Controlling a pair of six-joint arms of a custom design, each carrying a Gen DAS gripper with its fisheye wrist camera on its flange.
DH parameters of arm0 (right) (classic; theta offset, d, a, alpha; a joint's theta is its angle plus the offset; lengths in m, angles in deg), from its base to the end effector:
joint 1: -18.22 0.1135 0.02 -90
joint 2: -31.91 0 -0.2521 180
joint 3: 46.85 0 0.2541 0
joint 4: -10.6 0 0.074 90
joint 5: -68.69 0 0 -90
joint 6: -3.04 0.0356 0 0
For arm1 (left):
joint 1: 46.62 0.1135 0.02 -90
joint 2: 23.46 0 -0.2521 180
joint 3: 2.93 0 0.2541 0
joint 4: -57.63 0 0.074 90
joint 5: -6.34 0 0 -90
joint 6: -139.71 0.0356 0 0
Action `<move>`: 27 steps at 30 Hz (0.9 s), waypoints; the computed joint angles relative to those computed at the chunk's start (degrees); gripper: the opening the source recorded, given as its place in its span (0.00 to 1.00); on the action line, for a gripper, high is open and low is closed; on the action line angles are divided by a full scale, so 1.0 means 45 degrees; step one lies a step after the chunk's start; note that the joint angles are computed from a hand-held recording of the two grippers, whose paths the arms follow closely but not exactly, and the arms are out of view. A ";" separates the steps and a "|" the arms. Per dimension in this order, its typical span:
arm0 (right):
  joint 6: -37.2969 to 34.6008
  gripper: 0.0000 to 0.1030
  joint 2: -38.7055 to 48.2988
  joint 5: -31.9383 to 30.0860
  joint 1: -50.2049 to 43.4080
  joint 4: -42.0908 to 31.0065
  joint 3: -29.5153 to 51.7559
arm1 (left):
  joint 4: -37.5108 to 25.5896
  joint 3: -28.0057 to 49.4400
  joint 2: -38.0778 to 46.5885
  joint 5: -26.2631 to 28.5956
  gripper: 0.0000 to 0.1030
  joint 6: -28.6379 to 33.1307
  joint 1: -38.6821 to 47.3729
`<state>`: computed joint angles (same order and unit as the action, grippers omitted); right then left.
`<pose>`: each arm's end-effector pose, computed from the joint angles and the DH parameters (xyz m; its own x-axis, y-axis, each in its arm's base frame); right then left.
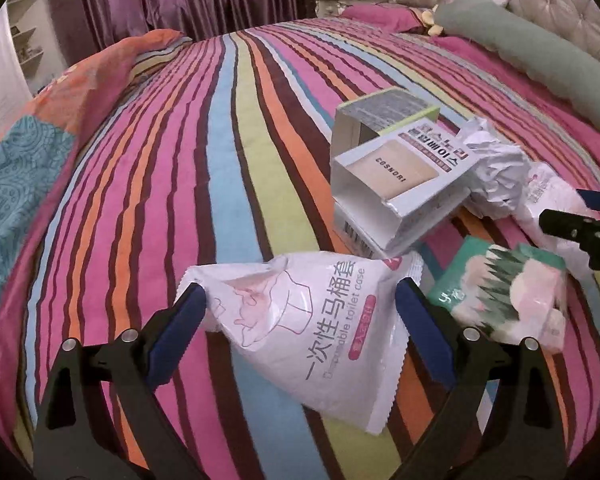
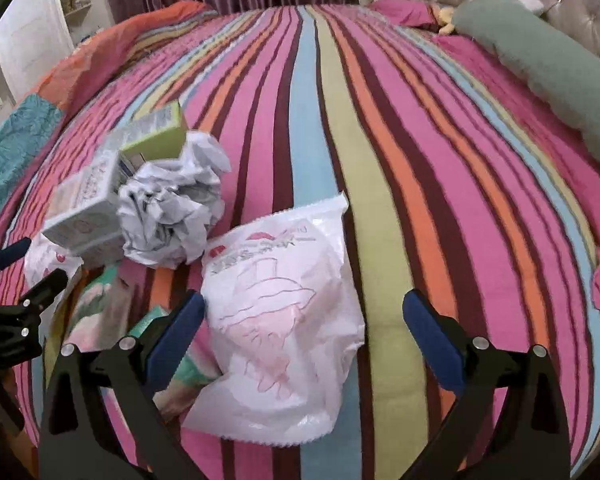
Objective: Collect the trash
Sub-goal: 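Grasp a white toilet seat cover packet with the left tool while the right tool grasps another packet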
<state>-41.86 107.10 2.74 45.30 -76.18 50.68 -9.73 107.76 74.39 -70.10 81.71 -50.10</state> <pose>0.2172 0.0948 0.3577 -0.7506 0.3427 -0.5650 0.3860 0.9213 0.0461 0.3640 -0.0305 0.3313 -0.5861 0.5517 -0.5934 0.5960 0.7897 0.1457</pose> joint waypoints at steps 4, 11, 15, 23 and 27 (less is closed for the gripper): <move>-0.0068 0.92 0.0257 0.0102 0.0096 0.0109 -0.0071 | 0.1128 -0.1137 -0.0409 -0.1097 0.90 0.0659 -0.0702; 0.0052 0.62 0.0417 0.0718 0.0646 -0.0060 -0.0091 | 0.0847 -0.0780 -0.0027 -0.1332 0.72 0.0288 -0.0793; 0.0604 0.60 -0.0298 0.0852 0.0756 -0.0241 -0.0542 | 0.0901 -0.1176 -0.0393 -0.0622 0.59 0.0155 -0.0377; 0.2510 0.60 -0.1623 0.1367 0.2158 -0.1216 -0.1206 | 0.0426 -0.2140 -0.1536 0.0740 0.57 0.0171 0.0973; 0.4334 0.60 -0.1787 0.2141 0.3769 -0.2137 -0.0914 | -0.0108 -0.2576 -0.2303 0.1687 0.57 0.0464 0.2146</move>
